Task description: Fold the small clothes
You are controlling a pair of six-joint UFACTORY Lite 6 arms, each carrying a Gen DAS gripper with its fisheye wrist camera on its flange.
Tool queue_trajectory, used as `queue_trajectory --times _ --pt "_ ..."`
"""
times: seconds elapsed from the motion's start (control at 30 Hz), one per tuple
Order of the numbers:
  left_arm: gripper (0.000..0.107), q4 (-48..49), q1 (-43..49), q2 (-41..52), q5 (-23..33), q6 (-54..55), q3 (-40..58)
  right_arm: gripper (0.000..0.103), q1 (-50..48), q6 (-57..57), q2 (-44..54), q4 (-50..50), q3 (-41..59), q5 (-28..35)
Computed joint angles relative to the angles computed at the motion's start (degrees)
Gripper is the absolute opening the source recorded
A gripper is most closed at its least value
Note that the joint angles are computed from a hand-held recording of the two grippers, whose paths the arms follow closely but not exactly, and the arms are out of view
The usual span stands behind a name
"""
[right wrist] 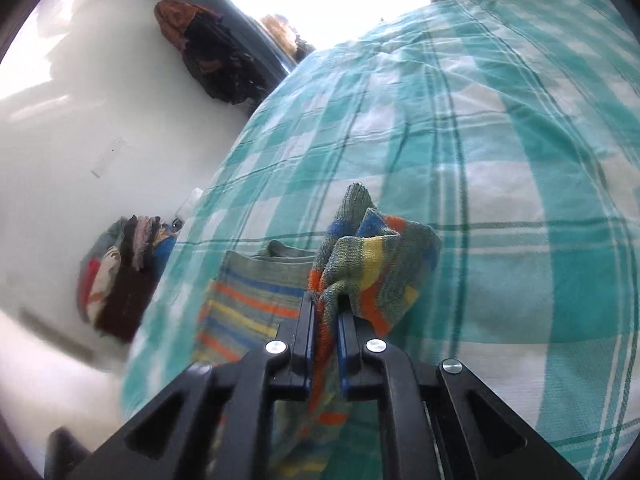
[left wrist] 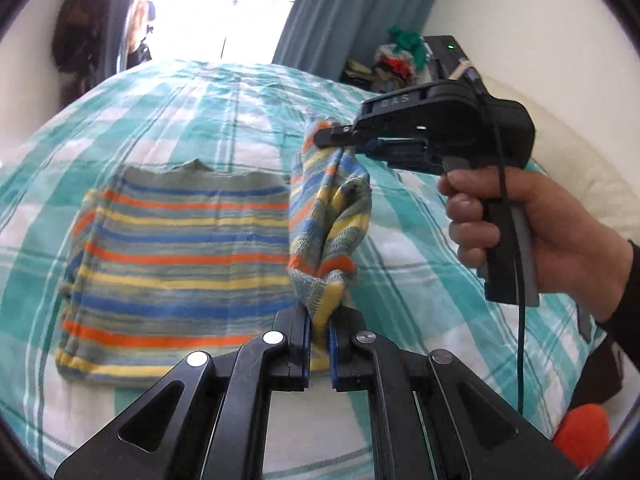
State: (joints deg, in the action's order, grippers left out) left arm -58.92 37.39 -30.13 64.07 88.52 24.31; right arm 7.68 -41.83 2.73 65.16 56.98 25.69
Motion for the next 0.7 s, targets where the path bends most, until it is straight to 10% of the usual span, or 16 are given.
queue_trajectory --times 0.3,0.4,0.47,0.57,0.7 --pt "0.005 3.30 16.82 38.57 -4.38 0.02 21.70 0.010 26.12 50.76 41.91 -45.88 48.09 -2.80" --pt "0.013 7.15 16.59 45.54 -5.56 -5.59 27.21 0.025 27.70 49.78 51.09 -43.96 58.84 -0.32" --pt "0.015 8.19 18.79 47.35 -3.37 -5.64 29.42 0.045 27.41 42.10 48.99 -32.52 55.23 -3.11" --pt "0.029 9.24 22.31 45.70 -0.26 -3.25 30.63 0.046 26.96 27.02 35.86 -16.88 39.15 -10.36" --pt "0.059 8.42 24.54 44.75 3.03 0.20 30.79 0.046 26.73 31.92 14.37 -26.28 16.17 -15.41"
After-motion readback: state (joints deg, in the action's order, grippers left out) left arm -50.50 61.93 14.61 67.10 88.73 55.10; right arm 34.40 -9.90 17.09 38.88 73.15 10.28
